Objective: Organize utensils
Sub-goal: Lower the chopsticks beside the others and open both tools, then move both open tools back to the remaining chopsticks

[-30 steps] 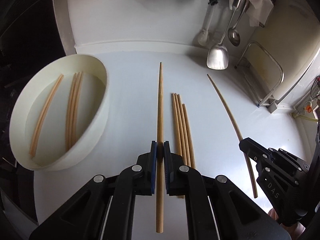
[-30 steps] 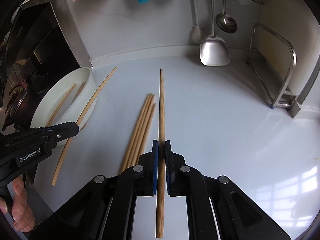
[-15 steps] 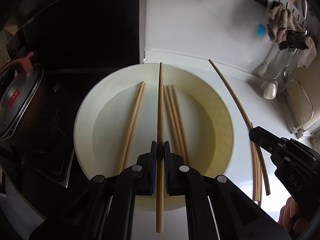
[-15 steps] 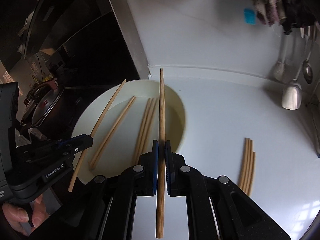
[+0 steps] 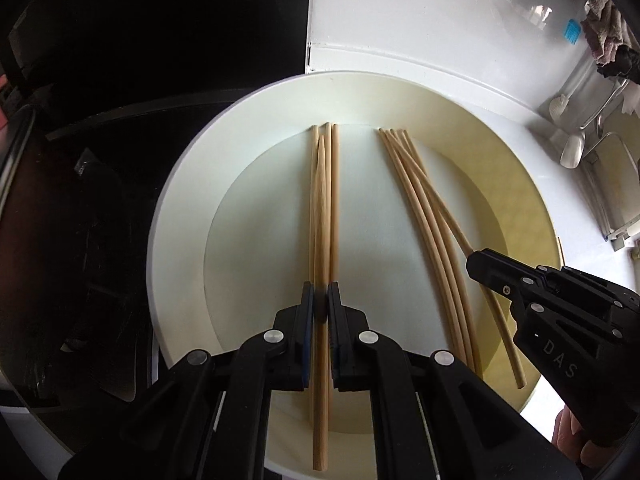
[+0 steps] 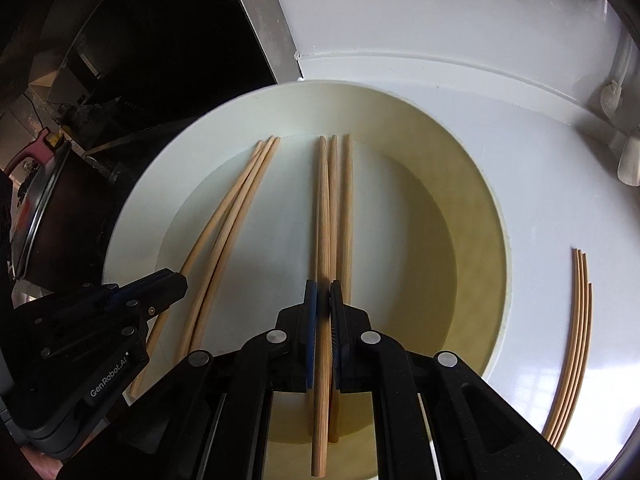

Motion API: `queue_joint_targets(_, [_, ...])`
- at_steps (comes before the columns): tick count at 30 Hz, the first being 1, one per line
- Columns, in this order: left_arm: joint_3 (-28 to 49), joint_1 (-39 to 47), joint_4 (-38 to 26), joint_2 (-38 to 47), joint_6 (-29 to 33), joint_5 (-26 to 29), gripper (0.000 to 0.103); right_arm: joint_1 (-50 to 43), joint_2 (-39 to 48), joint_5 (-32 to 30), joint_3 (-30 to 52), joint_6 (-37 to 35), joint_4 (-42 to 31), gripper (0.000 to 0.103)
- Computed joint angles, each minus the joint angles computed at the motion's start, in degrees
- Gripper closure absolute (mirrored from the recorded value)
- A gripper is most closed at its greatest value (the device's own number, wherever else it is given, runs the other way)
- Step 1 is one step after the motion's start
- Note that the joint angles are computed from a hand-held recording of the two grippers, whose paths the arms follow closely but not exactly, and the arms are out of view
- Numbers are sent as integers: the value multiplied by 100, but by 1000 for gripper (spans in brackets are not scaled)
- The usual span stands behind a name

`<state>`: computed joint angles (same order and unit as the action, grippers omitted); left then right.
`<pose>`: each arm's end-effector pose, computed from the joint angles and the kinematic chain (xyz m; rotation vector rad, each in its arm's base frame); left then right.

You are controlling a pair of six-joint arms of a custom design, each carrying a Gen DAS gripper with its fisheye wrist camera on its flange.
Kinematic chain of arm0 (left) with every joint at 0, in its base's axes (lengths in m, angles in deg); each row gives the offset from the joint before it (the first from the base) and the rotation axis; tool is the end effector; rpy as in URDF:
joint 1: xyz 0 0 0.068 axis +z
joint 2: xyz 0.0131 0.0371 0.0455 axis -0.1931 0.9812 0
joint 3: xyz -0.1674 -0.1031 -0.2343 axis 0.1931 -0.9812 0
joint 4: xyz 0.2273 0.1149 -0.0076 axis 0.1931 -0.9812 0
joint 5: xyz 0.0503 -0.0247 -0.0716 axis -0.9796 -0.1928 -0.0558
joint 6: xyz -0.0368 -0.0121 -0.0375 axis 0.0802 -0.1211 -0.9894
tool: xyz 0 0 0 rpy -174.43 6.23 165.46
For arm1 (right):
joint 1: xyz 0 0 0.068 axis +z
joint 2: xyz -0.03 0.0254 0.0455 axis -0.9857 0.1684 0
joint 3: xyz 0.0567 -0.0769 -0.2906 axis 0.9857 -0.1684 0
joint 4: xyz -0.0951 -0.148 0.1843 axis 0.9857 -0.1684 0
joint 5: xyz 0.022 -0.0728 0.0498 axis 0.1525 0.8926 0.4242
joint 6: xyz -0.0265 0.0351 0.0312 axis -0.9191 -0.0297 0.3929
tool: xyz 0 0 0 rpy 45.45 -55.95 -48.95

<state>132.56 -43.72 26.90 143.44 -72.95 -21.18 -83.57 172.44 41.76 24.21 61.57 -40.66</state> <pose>0.2602 -0.1565 0.2551 -0.4018 2.7061 -0.0493 0.3122 -0.0043 0.2362 -0.6315 2.6656 0.4261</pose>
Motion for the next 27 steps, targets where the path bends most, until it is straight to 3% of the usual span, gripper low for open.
queue_joint_targets(8, [-83,230,183,100,284,249,94,289,224,260,105,374,110,96])
queue_joint_targets(10, [-116,281,192,47,340,225,85,286,197,245,129,395,99,93])
queue_joint_targets(12, [-111,277,138,-56,321,112,58,180,75,208,137,309,53,81])
queue_joint_targets(14, [-142,258,120,-232,279,-30,43,138,-54,236,111,299,130,80])
queue_joint_targets(17, [-89,215,-25,-395,242,-226,37,-20,-192,171,134,243,75,79])
queue_joint_targets(27, [145,-248,-339,-670,-163,-688,15,-677,-829,-261,-13,-157,-350,63])
